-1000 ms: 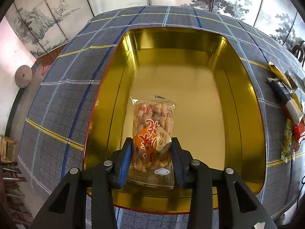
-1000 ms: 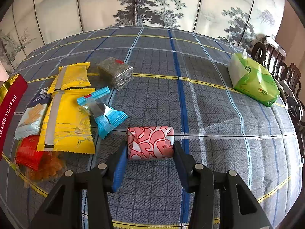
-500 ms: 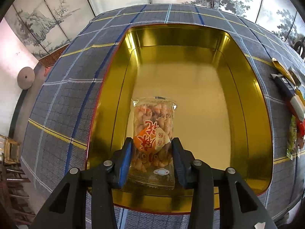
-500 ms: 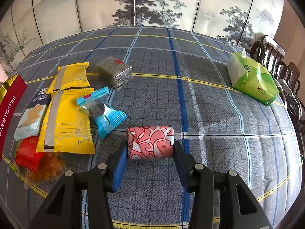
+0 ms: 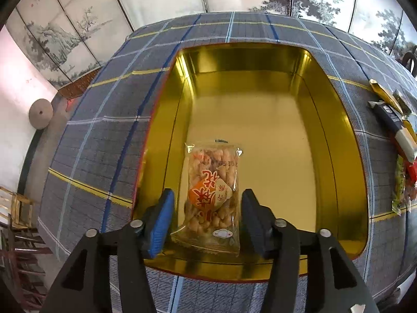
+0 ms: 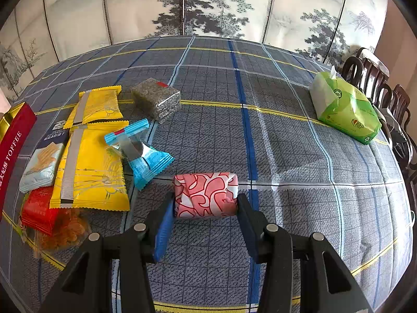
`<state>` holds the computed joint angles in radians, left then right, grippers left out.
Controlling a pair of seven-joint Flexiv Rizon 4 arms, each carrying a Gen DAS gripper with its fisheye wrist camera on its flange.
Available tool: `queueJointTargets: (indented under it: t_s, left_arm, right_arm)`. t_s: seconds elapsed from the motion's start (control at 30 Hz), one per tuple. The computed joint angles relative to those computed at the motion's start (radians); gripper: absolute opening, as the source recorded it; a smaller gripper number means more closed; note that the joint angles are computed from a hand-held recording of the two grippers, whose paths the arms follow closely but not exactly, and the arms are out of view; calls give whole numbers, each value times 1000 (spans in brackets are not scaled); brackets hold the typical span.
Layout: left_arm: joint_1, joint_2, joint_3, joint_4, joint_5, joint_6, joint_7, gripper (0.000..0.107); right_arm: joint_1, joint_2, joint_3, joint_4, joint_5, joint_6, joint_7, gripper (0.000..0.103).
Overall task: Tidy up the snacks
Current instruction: 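Carry the peanut bag into the gold tin and open the left tool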
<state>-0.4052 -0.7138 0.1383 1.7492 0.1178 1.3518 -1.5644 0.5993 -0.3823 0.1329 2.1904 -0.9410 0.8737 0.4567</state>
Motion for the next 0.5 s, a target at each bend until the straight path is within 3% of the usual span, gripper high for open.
queueJointTargets:
  t_s: [0.3,0.5]
  left_arm:
    - [-11,33,16,42,-7,51,-38,65]
    - [18,70,-20,108,-36,110,-37,72]
  right_arm:
    - [10,11,7,3,8,-37,18,46]
    - [9,67,22,20,-10,-88,75,46]
